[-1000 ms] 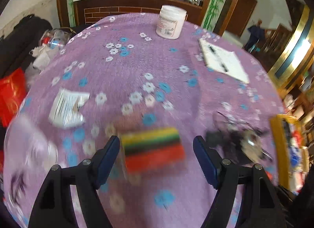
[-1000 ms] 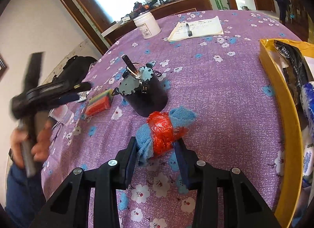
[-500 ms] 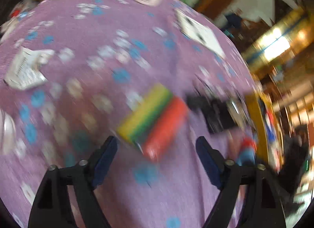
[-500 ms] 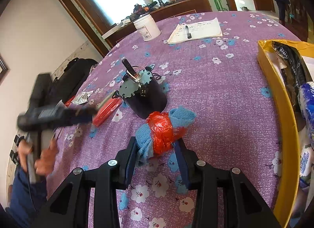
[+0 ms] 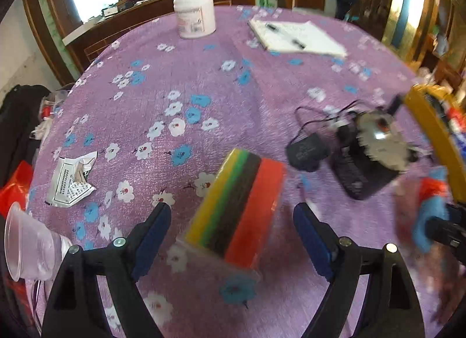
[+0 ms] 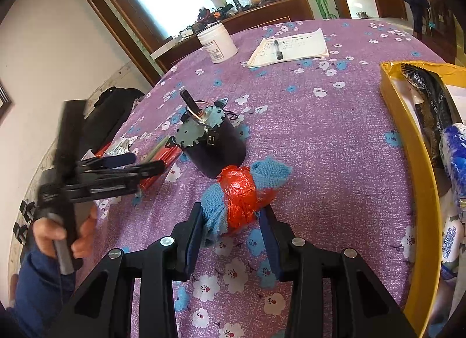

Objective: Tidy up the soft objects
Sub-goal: 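Grasp blue cloth wrapped in red bag with right tool while left tool grasps rainbow tube pack, then lift blue-and-red bundle with right tool while left tool lifts rainbow tube pack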

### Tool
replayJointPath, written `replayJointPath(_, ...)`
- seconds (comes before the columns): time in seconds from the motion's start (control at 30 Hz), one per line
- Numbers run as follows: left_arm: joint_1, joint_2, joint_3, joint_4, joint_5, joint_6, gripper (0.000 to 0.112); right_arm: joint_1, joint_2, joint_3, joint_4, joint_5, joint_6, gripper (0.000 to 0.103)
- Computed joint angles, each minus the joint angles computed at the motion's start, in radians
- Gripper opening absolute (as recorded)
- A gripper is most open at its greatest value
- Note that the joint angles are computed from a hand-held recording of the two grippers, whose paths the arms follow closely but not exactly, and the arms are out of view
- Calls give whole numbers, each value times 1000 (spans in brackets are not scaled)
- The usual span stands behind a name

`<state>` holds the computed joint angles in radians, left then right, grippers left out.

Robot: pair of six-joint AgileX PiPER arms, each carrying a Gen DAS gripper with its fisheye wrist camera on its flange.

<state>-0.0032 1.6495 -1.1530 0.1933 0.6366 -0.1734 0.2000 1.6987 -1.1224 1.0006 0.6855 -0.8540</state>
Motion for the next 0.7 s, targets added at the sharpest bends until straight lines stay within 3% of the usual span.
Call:
replayJointPath(0.03, 3, 4, 9, 3, -10, -10, 84, 0, -2, 1, 2, 0, -3, 42)
replayJointPath(0.1, 28, 1, 31, -70, -36, 22, 72, 1, -4, 2, 6, 1, -10, 42)
replayJointPath(0.17, 41, -15, 44, -105, -43, 12, 49, 4, -8, 6, 12, 1, -20, 42)
replayJointPath(0.23, 29, -39, 65, -63, -35, -55, 44, 11, -13, 10, 13, -5, -29, 42)
replayJointPath(0.47, -79, -211, 239, 31, -65, -296, 44, 32, -28, 25, 13, -23, -55, 42)
replayJointPath(0.7, -290, -332, 384, 369, -108, -772, 44, 47, -67, 63, 65, -46, -147, 42)
